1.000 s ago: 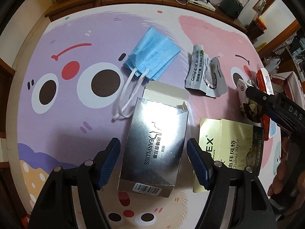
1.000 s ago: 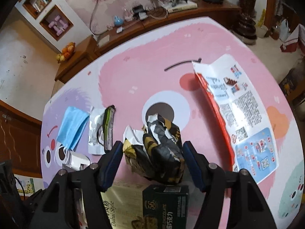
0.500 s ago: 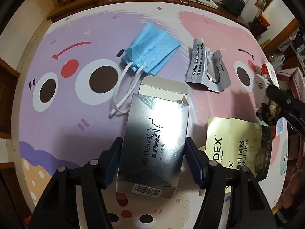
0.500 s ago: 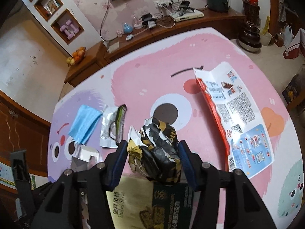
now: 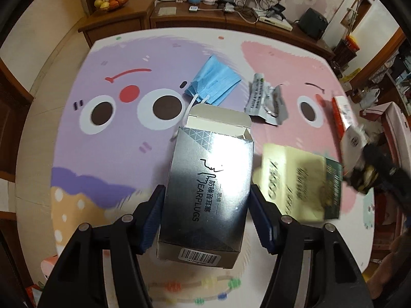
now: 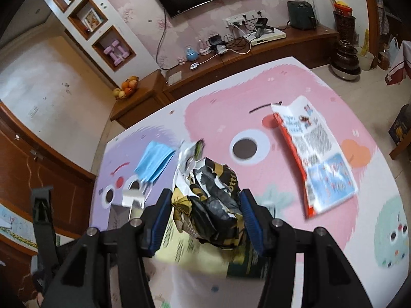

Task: Collect trash
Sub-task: 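Grasp the silver earplugs box with the left gripper while the right gripper grasps the black-gold wrapper, then carry the earplugs box and wrapper down over the black trash bin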

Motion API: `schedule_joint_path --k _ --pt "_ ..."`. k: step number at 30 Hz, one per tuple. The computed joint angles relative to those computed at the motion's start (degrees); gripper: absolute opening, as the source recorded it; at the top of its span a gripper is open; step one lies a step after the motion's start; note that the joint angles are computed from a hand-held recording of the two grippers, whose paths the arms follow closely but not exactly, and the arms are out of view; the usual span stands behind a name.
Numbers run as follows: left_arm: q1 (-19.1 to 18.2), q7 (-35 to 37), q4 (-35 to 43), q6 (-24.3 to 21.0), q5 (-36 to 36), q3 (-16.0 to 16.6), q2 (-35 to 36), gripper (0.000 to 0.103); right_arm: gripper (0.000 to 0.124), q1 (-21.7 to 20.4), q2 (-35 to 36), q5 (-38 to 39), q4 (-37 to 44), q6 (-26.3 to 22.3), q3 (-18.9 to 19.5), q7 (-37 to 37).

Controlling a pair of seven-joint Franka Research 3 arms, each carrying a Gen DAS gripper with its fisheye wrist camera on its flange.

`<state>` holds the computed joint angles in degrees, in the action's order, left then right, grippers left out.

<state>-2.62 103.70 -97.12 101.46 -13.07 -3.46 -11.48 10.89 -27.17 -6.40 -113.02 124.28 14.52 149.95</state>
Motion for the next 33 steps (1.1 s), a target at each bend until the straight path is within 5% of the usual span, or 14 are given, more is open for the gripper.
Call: schedule_joint_path --k 19,33 --pt "-2.4 -0.24 -10.8 -12.65 -1.59 7.8 -29.19 0.062 0.054 6.25 -19.22 8.59 -4.68 -9.02 8.62 5.8" --pt "-8.25 -6.81 -21.38 -25.18 6.68 6.77 -51.04 0.062 0.054 10.81 -31.4 19.39 -9.74 -17.22 14.5 9.13"
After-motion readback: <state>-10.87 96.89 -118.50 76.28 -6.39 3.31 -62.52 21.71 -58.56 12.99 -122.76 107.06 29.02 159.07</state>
